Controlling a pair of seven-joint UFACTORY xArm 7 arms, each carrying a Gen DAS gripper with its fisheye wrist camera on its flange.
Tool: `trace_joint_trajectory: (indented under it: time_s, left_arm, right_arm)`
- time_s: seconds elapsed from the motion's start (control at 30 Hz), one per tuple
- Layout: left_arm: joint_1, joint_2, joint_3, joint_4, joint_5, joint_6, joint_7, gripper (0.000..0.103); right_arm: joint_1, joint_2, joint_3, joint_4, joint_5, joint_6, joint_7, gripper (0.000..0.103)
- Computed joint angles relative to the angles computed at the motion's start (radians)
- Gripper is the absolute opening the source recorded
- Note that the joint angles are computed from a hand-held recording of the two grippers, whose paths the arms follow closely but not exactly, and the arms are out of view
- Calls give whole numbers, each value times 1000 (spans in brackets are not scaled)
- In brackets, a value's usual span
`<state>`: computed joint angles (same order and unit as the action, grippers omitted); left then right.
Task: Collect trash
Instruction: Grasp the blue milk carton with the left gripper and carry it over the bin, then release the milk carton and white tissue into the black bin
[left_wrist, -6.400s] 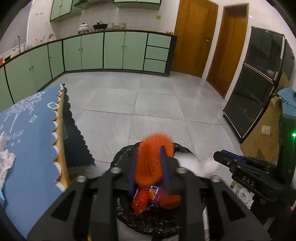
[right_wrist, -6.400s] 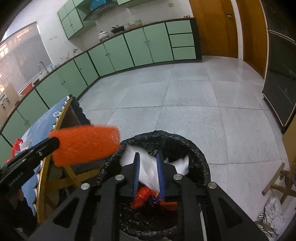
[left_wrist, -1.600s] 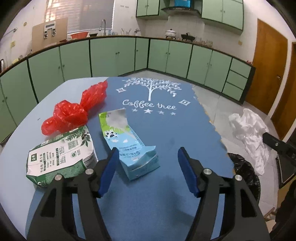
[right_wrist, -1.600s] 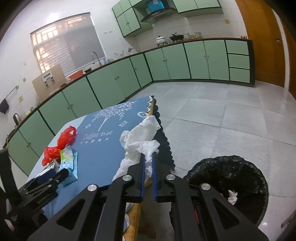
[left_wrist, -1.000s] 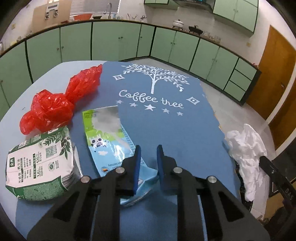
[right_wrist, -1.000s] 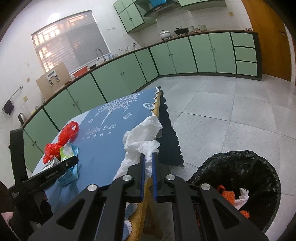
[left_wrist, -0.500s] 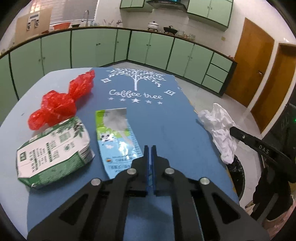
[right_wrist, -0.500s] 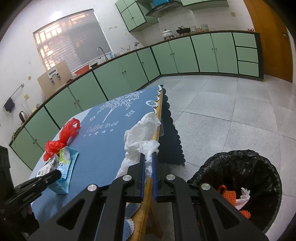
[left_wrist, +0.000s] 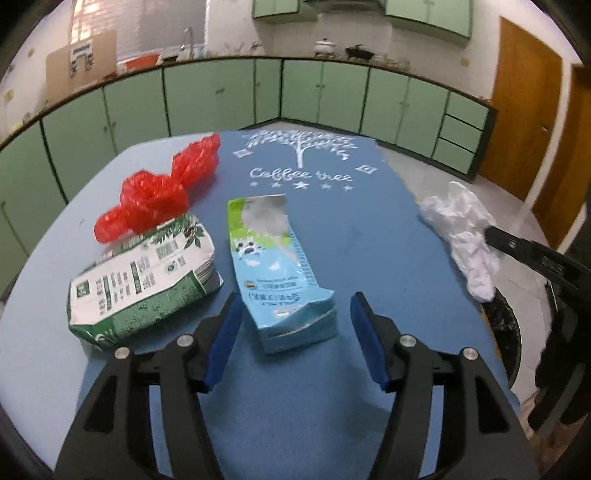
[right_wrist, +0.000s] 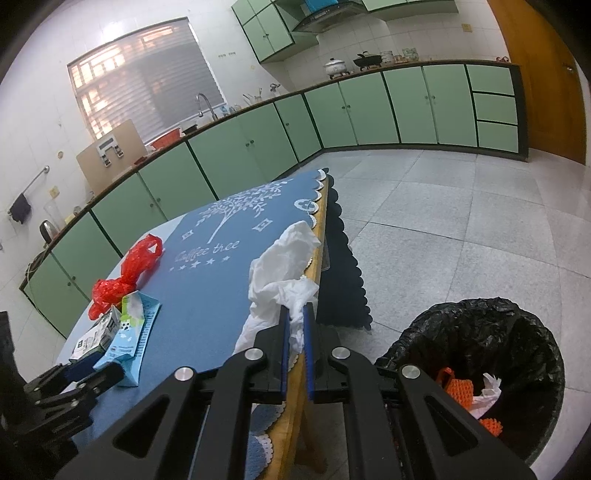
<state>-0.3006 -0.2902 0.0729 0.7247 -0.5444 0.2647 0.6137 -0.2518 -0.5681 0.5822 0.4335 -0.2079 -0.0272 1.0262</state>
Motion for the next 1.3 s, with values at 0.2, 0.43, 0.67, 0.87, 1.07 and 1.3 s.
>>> trace_joint_trajectory:
  time_s: [0.2, 0.43, 0.67, 0.87, 1.07, 1.3]
  left_arm:
    - [67, 78, -71, 51, 114, 8, -168, 66]
    - [47, 78, -49, 46, 88, 5, -164, 49]
    - [-26, 17, -3, 39, -90, 9, 10, 45]
    - [-111, -11, 5, 67, -206, 53, 113, 45]
    - [-199, 20, -60, 112, -345, 91, 215, 45]
    - [-238, 112, -187, 172, -372, 104, 225, 45]
  right_arm:
    - [3, 4, 0, 0, 2, -3, 4, 7]
    - [11, 12, -9, 1, 3, -7, -2, 7]
    - [18, -56, -9, -19, 8, 35, 13, 7]
    - [91, -230, -94, -102, 5, 169, 35, 7]
    - [171, -490, -209, -219, -8, 394, 40, 7]
    - [189, -661, -305, -290, -31, 593, -15, 7]
